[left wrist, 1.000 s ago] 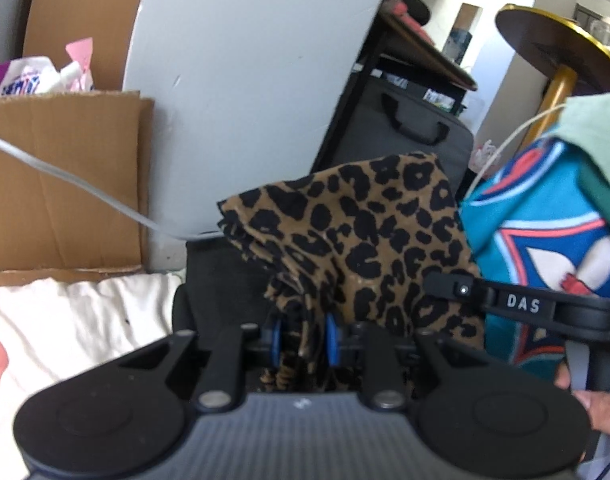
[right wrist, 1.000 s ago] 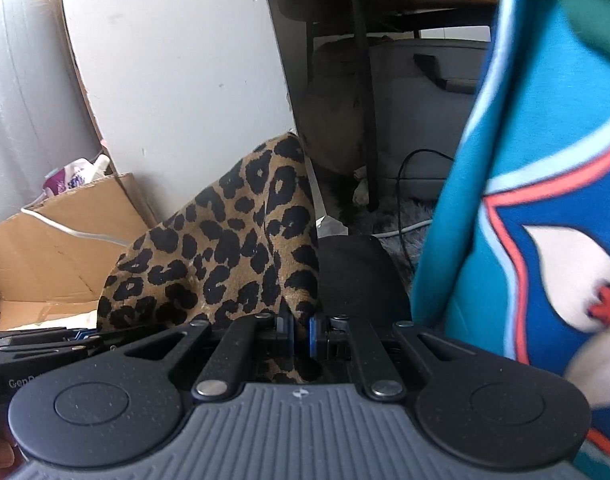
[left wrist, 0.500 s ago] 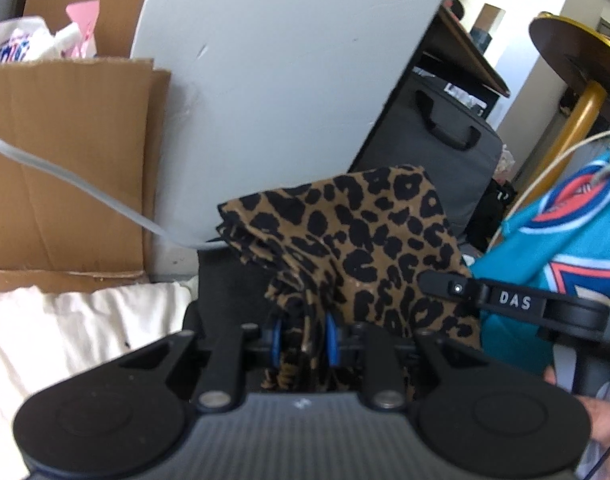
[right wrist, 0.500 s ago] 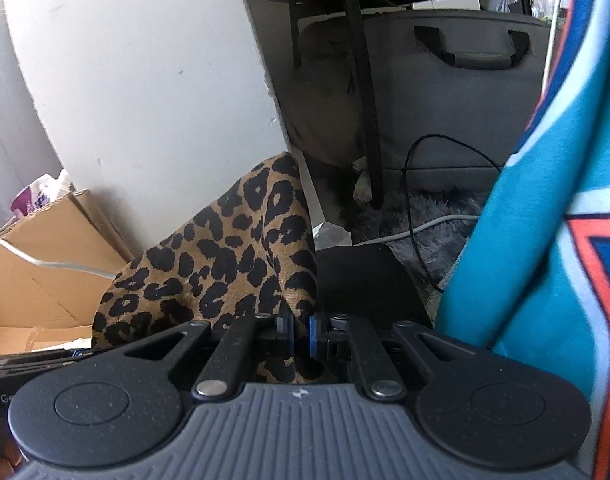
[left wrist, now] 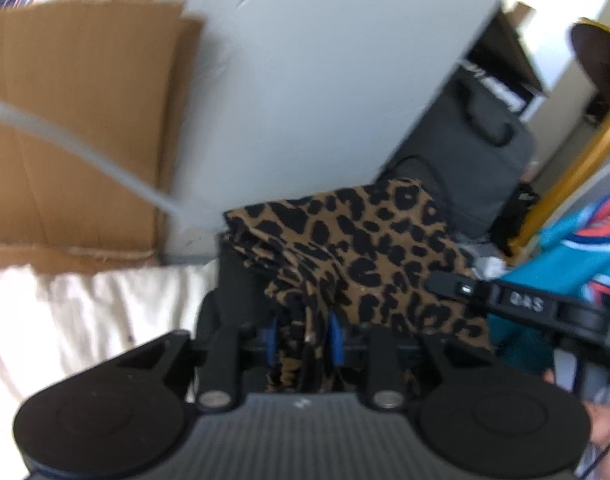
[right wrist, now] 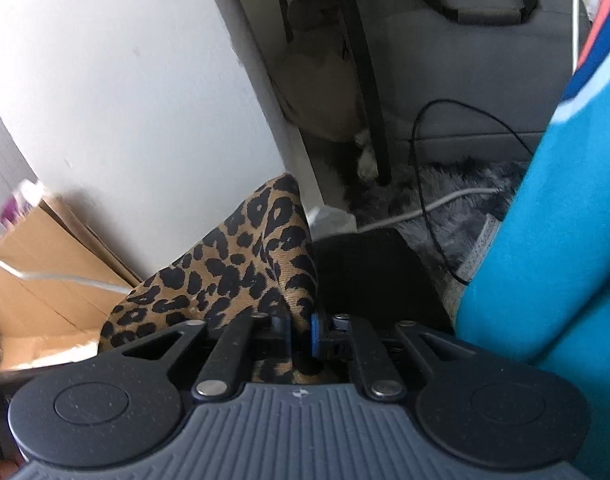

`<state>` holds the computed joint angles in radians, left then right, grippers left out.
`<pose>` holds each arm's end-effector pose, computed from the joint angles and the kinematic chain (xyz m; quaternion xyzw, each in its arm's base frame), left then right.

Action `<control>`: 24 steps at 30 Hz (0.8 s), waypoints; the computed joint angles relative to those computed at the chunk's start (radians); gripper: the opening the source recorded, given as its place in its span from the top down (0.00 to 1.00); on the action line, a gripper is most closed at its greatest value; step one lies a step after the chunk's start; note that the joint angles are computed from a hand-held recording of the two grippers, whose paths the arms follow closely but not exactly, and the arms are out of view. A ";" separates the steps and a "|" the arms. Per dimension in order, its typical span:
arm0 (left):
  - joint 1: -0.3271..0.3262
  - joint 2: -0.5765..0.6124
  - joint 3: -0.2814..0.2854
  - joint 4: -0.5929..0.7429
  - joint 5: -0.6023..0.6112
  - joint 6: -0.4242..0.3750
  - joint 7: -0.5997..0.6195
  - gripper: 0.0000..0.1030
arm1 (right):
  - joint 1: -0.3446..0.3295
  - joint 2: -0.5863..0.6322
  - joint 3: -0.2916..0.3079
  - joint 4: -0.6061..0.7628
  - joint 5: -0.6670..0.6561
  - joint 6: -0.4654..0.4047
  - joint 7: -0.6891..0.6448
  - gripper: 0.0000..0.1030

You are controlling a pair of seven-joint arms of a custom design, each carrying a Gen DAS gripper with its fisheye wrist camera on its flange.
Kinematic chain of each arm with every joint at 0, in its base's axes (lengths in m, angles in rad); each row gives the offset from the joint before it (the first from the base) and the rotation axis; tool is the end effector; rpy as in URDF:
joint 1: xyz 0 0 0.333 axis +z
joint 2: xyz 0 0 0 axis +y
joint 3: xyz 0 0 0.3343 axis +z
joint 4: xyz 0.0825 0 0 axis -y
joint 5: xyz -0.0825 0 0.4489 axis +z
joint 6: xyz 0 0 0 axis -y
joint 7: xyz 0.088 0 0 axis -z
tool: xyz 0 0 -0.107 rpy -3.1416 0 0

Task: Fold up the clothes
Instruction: 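Carry the shorts with both tools toward the black garment beside the blue cloth, then lower the shorts onto the black garment and open both tools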

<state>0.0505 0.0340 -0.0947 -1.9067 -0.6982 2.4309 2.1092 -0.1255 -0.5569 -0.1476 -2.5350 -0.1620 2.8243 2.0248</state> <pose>0.6697 -0.0310 0.5267 -0.6062 0.7084 -0.3579 0.0516 0.4603 -0.1272 0.5503 -0.4222 0.8088 -0.2732 0.3050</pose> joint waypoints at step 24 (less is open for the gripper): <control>-0.061 -0.056 -0.004 -0.081 0.149 0.114 0.177 0.81 | -0.020 -0.368 0.106 -0.264 -0.138 -0.096 0.085 0.54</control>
